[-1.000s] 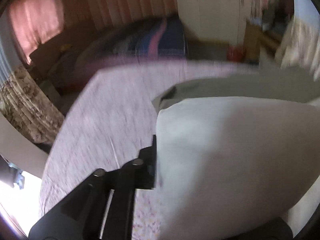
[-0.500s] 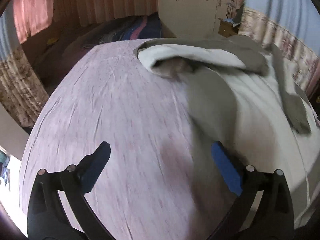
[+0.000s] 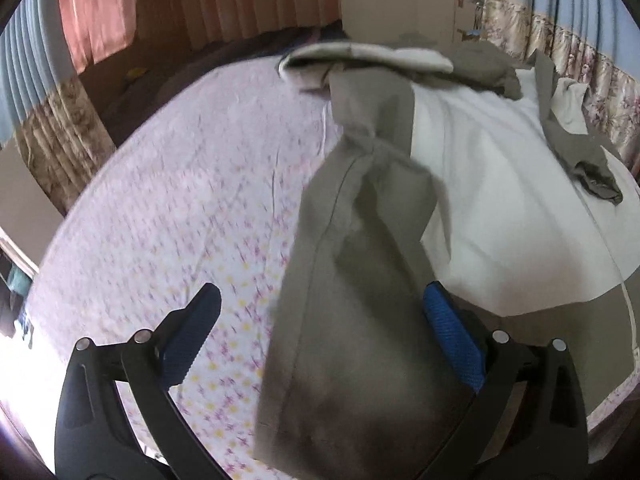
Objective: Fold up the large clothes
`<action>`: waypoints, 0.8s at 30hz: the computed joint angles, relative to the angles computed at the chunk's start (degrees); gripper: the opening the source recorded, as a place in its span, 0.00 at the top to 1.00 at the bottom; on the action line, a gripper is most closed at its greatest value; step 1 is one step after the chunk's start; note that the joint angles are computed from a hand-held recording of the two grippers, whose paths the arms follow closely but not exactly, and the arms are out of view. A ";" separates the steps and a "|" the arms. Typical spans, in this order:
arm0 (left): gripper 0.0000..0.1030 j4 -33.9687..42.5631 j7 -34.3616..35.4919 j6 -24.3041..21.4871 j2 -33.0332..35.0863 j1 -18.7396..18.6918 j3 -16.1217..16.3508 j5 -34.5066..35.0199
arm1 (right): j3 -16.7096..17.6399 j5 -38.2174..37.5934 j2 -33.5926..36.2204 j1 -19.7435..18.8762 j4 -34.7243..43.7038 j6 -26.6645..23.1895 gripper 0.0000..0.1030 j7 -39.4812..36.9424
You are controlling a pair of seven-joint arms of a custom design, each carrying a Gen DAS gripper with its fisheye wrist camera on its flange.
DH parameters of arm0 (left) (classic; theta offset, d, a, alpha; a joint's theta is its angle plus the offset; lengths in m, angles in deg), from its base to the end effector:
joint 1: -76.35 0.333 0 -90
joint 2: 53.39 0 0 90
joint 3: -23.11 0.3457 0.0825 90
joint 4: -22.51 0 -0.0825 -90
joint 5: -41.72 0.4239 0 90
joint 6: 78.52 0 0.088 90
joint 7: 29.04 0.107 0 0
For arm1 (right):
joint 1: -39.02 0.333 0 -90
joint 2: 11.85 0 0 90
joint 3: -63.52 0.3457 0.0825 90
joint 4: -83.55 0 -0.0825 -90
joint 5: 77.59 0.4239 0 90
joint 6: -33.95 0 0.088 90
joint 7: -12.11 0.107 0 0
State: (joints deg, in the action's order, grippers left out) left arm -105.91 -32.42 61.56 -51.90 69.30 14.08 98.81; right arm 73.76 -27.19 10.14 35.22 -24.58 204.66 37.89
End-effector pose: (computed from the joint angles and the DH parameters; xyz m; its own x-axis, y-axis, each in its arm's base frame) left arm 0.5532 -0.1582 0.3786 0.5899 -0.8058 -0.0512 -0.6349 -0.4237 -0.6461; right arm 0.7053 0.0141 0.3695 0.3545 -0.9348 0.0205 -0.6504 -0.2622 -0.7129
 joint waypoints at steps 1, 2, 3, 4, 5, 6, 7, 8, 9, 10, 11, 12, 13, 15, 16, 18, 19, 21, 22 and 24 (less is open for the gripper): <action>0.03 -0.13 0.31 1.21 0.34 0.21 0.17 -0.79 | -0.22 -0.55 -0.23 0.47 -0.57 0.47 0.39 0.13; 0.03 -0.39 0.53 3.02 0.69 0.47 0.39 -1.36 | -0.39 -1.05 -0.40 1.09 -1.13 1.84 0.48 0.39; 0.07 -0.79 -0.11 4.92 0.80 0.65 0.62 -0.75 | 0.14 -0.93 -0.68 1.00 -1.69 3.01 0.64 -0.06; 0.20 -0.88 -1.36 6.61 0.99 0.76 0.82 0.83 | 0.77 -0.67 -1.00 0.62 -2.03 3.28 0.72 -0.39; 0.30 -0.72 -2.32 6.79 1.04 0.52 0.76 3.38 | 1.49 -0.22 -1.44 -0.02 -2.22 2.20 0.84 -0.81; 0.58 -0.53 -1.69 7.48 1.06 0.53 0.80 4.21 | 1.43 -0.20 -1.69 0.15 -2.43 1.82 0.89 -0.70; 0.88 -0.52 -1.52 7.88 0.91 0.58 0.85 4.35 | 1.15 -0.52 -2.02 0.82 -2.93 2.35 0.90 -0.50; 0.93 -0.84 -1.78 8.91 0.42 0.87 1.12 4.72 | 1.44 -0.28 -2.32 0.93 -3.33 2.80 0.91 -0.93; 0.97 -1.40 -2.15 10.14 -0.24 1.26 1.38 5.13 | 2.56 1.08 -2.79 0.17 -3.64 2.52 0.92 -2.31; 0.98 -2.12 -3.19 10.51 -1.18 1.50 1.42 6.11 | 4.12 3.63 -3.67 -1.06 -4.13 1.44 0.92 -4.60; 0.98 -3.22 -4.45 9.90 -2.92 1.71 1.30 7.60 | 4.49 5.54 -4.42 -1.17 -4.51 0.66 0.93 -6.17; 0.99 -3.96 -4.93 9.33 -4.07 1.95 0.98 8.08 | 5.38 8.46 -5.63 -1.62 -5.27 -0.12 0.93 -8.93; 0.99 -4.85 -5.34 8.30 -5.51 2.14 0.56 8.40 | 5.53 10.29 -6.42 -1.47 -5.81 -0.29 0.93 -10.78; 0.99 -6.93 -5.97 6.30 -8.87 2.43 -0.50 8.47 | 5.89 14.61 -8.36 -1.20 -7.23 -0.12 0.93 -15.11; 0.99 -7.56 -5.39 6.19 -9.86 2.56 -0.86 7.47 | 5.57 15.87 -9.34 -0.62 -8.22 1.00 0.93 -16.52; 0.99 -8.02 -2.42 6.44 -9.92 2.52 -1.51 4.49 | 3.02 13.65 -9.60 1.68 -9.28 3.22 0.94 -14.05; 0.99 -8.33 -1.51 7.33 -9.57 2.56 -1.62 3.34 | -0.12 8.72 -9.16 3.75 -9.74 3.04 0.94 -8.38; 0.98 -8.59 0.34 9.20 -8.14 2.61 -1.79 2.03 | -4.10 2.89 -7.91 5.78 -9.39 0.91 0.94 -1.11; 0.93 -8.85 -0.31 9.41 -8.23 2.69 -2.07 3.01 | -5.71 -0.67 -7.43 6.70 -9.52 0.12 0.94 2.17; 0.85 -8.86 -0.65 8.35 -9.00 2.87 -2.28 3.75 | -5.19 -2.22 -7.74 6.20 -10.28 0.42 0.93 2.44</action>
